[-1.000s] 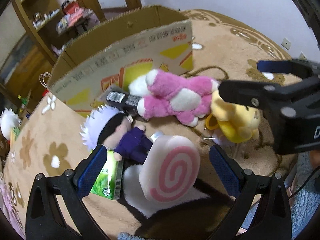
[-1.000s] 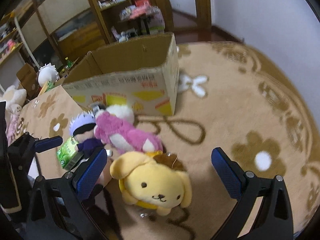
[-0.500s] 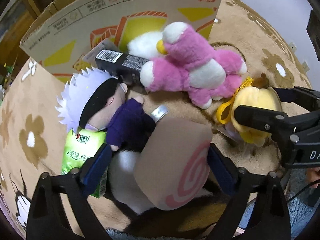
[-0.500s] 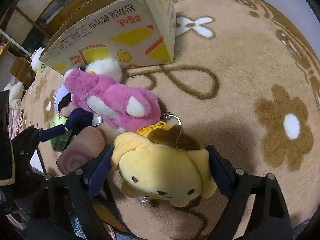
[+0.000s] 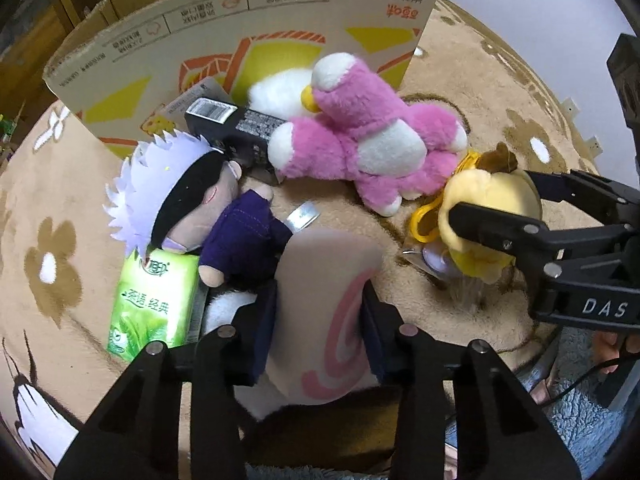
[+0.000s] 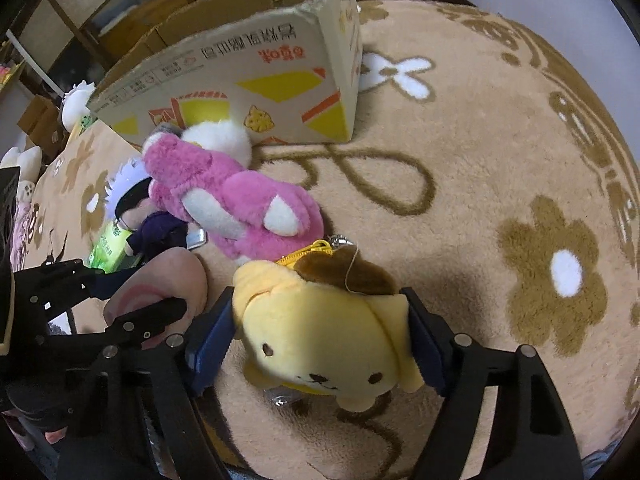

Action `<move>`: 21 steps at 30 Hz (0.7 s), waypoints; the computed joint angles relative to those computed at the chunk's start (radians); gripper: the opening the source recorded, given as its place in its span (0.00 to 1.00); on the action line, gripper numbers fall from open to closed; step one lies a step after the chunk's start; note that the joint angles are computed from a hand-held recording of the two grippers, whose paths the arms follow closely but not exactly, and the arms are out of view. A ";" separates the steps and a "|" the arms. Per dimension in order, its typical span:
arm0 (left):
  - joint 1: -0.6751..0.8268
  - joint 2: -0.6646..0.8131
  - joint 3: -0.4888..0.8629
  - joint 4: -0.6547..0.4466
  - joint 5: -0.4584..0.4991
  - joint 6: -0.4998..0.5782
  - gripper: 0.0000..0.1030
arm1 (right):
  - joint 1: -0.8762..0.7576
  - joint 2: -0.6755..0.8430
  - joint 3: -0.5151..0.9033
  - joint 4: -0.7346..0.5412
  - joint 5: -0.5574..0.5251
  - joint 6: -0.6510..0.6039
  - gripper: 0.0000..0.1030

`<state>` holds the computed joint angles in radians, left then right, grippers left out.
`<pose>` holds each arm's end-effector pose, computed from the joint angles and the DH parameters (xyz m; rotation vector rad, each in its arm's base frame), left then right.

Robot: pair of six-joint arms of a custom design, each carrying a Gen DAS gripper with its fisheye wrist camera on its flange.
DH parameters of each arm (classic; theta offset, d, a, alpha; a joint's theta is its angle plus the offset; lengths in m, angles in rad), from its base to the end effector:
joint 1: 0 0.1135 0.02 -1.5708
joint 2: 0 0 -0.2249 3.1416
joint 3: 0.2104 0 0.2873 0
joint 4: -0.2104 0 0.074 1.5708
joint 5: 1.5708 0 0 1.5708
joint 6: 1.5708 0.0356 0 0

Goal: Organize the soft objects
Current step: 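Lift both held plushes and carry them over the cardboard box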

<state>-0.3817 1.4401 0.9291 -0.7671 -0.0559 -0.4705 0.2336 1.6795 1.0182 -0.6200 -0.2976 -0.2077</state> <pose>0.2761 -0.1087 0.1465 -0.1382 2.8471 -0.1011 0.3223 0.0874 0.1083 -0.6788 2.7441 0.4289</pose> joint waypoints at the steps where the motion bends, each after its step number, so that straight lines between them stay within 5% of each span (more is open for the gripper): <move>1: -0.004 -0.011 -0.003 -0.005 -0.013 0.000 0.34 | 0.011 -0.018 -0.016 0.012 0.004 0.012 0.80; 21: -0.127 -0.333 -0.091 0.008 -0.390 -0.141 0.32 | -0.035 -0.440 -0.259 0.257 -0.082 0.048 0.80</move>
